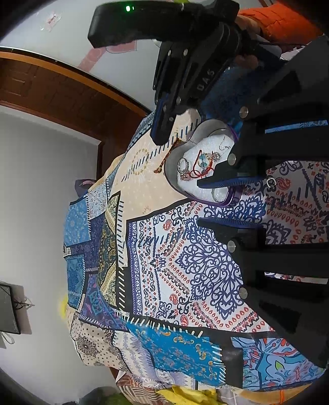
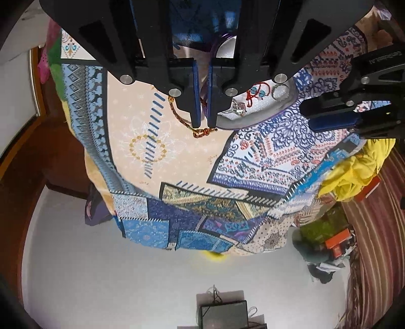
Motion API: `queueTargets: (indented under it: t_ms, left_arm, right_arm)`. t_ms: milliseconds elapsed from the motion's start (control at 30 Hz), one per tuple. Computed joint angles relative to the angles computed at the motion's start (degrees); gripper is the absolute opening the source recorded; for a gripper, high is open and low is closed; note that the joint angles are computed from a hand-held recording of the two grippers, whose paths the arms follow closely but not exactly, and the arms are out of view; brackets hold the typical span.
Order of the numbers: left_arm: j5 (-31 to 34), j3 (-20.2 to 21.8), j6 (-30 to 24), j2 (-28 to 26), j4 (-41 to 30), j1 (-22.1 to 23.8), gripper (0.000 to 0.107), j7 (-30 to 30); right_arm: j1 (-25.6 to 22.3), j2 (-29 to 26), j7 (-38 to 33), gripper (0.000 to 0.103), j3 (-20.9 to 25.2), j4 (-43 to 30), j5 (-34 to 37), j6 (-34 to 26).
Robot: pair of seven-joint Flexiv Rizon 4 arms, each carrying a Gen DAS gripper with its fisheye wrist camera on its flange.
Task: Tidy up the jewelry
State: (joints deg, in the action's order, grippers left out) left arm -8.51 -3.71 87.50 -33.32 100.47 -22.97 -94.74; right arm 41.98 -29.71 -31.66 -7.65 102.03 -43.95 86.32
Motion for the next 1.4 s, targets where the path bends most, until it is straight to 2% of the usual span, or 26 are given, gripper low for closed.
queueTargets:
  t_ms: [133, 200, 300, 333, 433, 467, 567, 667, 733, 833, 1033, 1100, 1267, 1400]
  left_arm:
    - [0.30, 1.01, 0.42, 0.71, 0.43, -0.72, 0.022, -0.87]
    - [0.56, 1.46, 0.37, 1.11, 0.68, -1.06, 0.022, -1.21]
    - [1.17, 2.03, 0.25, 1.67, 1.02, -1.51, 0.022, -1.52]
    - [1.29, 2.06, 0.23, 1.76, 1.12, -1.51, 0.022, -1.60]
    - [1.39, 1.87, 0.11, 1.75, 1.20, -1.29, 0.022, -1.74]
    - [1.39, 1.82, 0.09, 1.69, 1.19, -1.23, 0.022, -1.82]
    - [1.25, 1.85, -0.39, 1.25, 0.78, -1.16, 0.022, -2.19]
    - [1.16, 1.75, -0.90, 0.82, 0.27, -1.07, 0.022, -2.55]
    - [1.46, 2.16, -1.36, 0.54, -0.20, -1.39, 0.022, -2.69]
    - [2.05, 2.78, -1.93, 0.23, -0.80, -1.77, 0.022, -2.90]
    - [2.27, 3.15, -2.10, -0.37, -1.19, -1.75, 0.022, -4.11]
    - [2.30, 3.18, -2.23, -0.52, -1.27, -1.70, 0.022, -4.41]
    - [2.54, 2.86, -2.00, -0.50, -1.18, -1.46, 0.022, -4.42]
    - [2.76, 3.00, -1.97, -0.22, -1.08, -1.66, 0.022, -4.48]
  right_arm:
    - [2.95, 1.48, 2.50, 0.004, -4.23, 1.48, -3.25, 2.90]
    - [0.49, 1.53, -0.61, 0.005, -0.49, 1.21, -1.52, 2.45]
    - [0.78, 2.55, -0.80, 0.007, -0.47, 2.39, -1.62, -0.81]
    - [0.44, 2.68, -0.81, 0.013, -0.07, 2.62, -1.94, -1.76]
    - [-0.70, 2.97, -0.24, 0.042, 0.43, 3.87, -3.96, -4.64]
    - [-1.39, 2.97, -0.18, 0.044, 0.94, 4.14, -4.55, -5.09]
    - [-4.93, 1.80, -4.18, 0.044, 5.29, 3.16, -2.34, -7.68]
    - [-6.17, 0.66, -5.69, 0.044, 6.27, 2.39, -1.52, -7.38]
    - [-8.09, -0.71, -9.43, 0.044, 8.82, 1.04, 1.27, -6.84]
    - [-8.16, -1.92, -13.53, 0.044, 9.40, -0.13, 3.08, -6.95]
    - [-10.78, -4.44, -25.24, 0.032, 14.79, -4.01, 10.87, -8.98]
    - [-11.04, -5.02, -27.54, 0.029, 15.55, -5.05, 13.34, -9.52]
    - [-10.60, -5.93, -29.35, 0.008, 15.41, -6.66, 18.17, -9.90]
    - [-8.00, -4.66, -26.32, 0.007, 11.63, -4.98, 18.19, -8.16]
